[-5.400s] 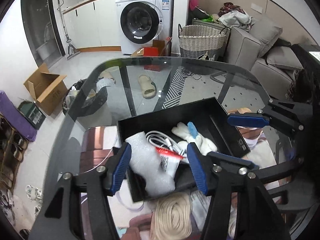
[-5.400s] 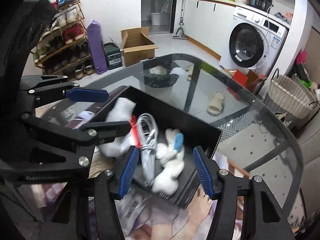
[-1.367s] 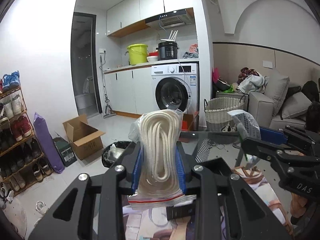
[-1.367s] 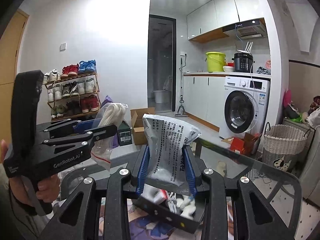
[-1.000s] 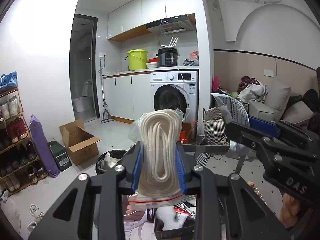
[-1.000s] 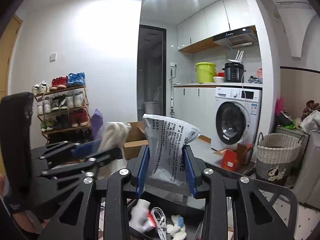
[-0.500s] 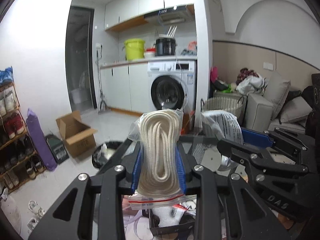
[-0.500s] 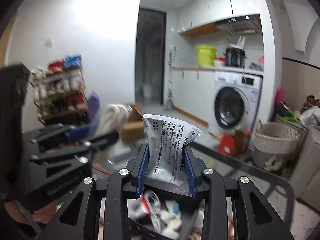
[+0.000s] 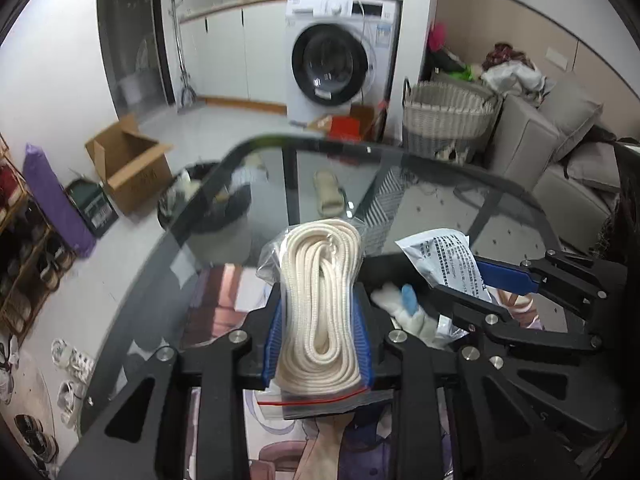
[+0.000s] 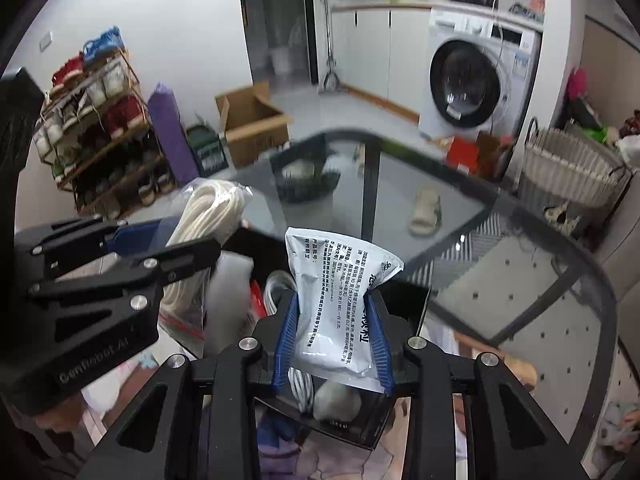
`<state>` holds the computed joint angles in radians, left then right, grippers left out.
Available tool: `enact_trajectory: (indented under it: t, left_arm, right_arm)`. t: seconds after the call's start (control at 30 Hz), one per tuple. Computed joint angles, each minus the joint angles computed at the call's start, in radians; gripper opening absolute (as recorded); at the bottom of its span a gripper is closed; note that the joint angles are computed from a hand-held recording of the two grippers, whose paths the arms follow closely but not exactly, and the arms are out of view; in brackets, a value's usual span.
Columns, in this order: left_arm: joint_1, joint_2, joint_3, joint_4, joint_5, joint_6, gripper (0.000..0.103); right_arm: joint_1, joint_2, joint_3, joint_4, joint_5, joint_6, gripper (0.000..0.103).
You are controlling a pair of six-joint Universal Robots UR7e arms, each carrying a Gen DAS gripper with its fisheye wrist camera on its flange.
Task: Organize soft objects
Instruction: 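Lower both held items into the black box and open both tools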
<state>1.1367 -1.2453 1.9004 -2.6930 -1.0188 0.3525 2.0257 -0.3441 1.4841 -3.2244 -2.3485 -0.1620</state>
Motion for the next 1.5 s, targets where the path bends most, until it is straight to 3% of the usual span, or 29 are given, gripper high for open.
enact_trajectory:
  t: [0.13,0.37,0.6,0.73,1.27,1.5]
  left_arm:
    - [0.018,0.018,-0.034,0.106,-0.023,-0.046,0.029]
    - [0.012,0.022,-0.026,0.125,-0.012,-0.061,0.029]
    - [0.018,0.024,-0.036,0.130,-0.027,-0.047,0.032]
    - [0.021,0.025,-0.040,0.133,-0.026,-0.047,0.032]
    - [0.021,-0.003,-0.032,0.138,-0.058,-0.036,0.036]
    - [-0.017,-0.113,0.042,0.207,-0.068,0.004,0.052]
  right_arm:
    - [-0.016,0.002,-0.007,0.051,0.006,0.025,0.034]
    - [-0.033,0.009,-0.015,0.118,0.006,0.054,0.034]
    - [-0.033,0.002,0.004,0.103,0.016,0.073,0.039]
    - [-0.028,0.002,0.004,0.096,0.010,0.077,0.051]
    - [-0.005,-0.026,0.044,0.090,0.024,0.094,0.052]
    - [0.026,-0.109,0.157,0.142,0.054,0.147,0.052]
